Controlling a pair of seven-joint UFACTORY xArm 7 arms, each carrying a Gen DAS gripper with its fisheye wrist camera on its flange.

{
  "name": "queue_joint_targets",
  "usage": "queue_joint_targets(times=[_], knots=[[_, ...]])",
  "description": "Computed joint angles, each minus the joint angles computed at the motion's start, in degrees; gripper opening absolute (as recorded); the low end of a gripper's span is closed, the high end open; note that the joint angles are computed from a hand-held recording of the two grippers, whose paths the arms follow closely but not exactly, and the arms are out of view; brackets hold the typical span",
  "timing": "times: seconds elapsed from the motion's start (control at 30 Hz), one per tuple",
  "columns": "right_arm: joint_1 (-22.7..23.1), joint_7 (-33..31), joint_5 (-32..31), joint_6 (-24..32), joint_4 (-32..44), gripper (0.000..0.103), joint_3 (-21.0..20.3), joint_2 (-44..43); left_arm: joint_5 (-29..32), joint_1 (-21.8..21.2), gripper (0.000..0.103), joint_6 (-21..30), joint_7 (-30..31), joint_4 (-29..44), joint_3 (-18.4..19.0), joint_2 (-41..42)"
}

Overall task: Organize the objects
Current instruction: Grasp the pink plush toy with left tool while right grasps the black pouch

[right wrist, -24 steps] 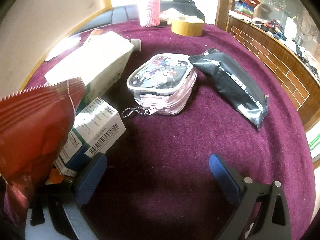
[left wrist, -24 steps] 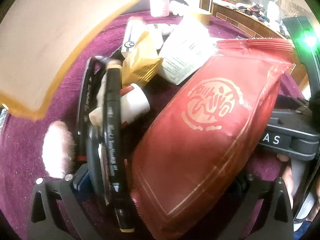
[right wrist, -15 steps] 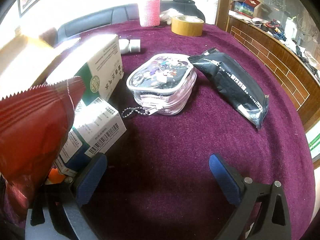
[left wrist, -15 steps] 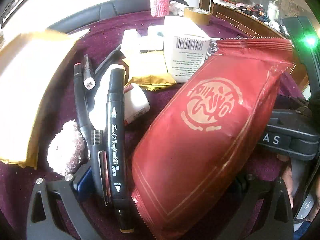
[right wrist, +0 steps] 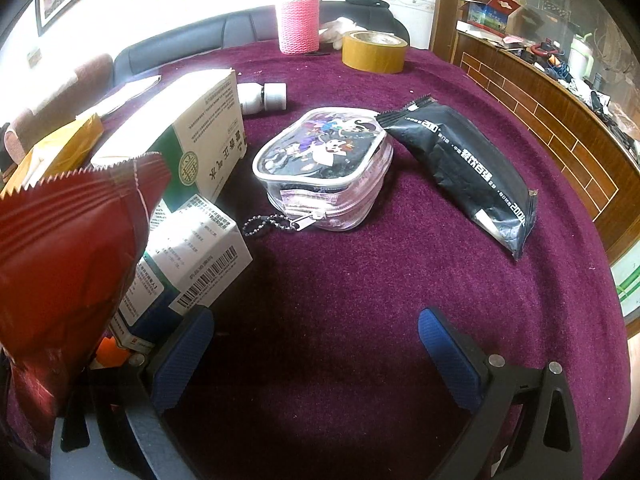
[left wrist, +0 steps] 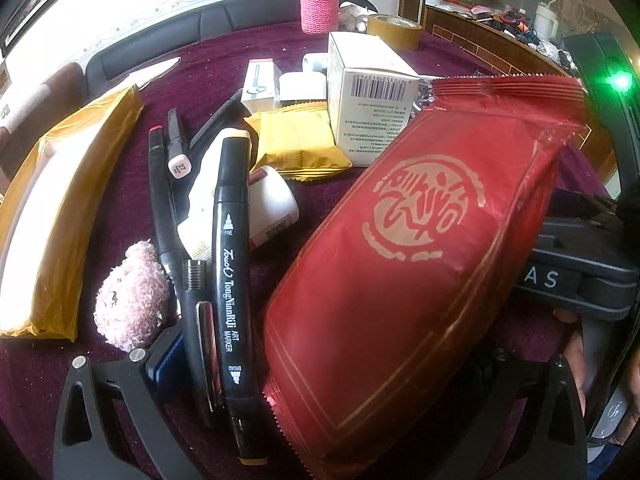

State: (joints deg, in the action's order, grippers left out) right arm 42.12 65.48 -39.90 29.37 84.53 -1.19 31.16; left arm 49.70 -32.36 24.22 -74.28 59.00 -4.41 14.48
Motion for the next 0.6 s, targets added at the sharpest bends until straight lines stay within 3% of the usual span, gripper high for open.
queue_joint_targets(times=[0.17,0.23,0.33,0.4,0.6], knots=[[0.0,0.0,0.0,0.0,0.1,0.103,0.0,0.1,-1.5,0.7,0.103,-0.9,3.2,0.3,-0.5,-0.2],[0.1,0.0,0.0,0.0,0.0,0.103,-0.1,0.0,-1.3,1.0,0.103,-2.3,4.0,-3.9,-0.5,-3.3],[0.1,0.0,0.0,-0.1,0.0,0.103,-0.1,0.1,6.8,0.9,0.103,-2.8,-1.7,-8.3,-0.4,-8.4],[0.1,0.1,0.0,0.0,0.0,0.103,-0.1,0.1,8.7,2.3,0.103,-3.9,-0.9,-12.4,-1.7,-13.3],[0.1,0.1,0.0,-0.1,0.0,0.103,-0.1,0.1,1.6,7.0,0.103,-15.9,17.2,-26.2,-0.8,-26.1]])
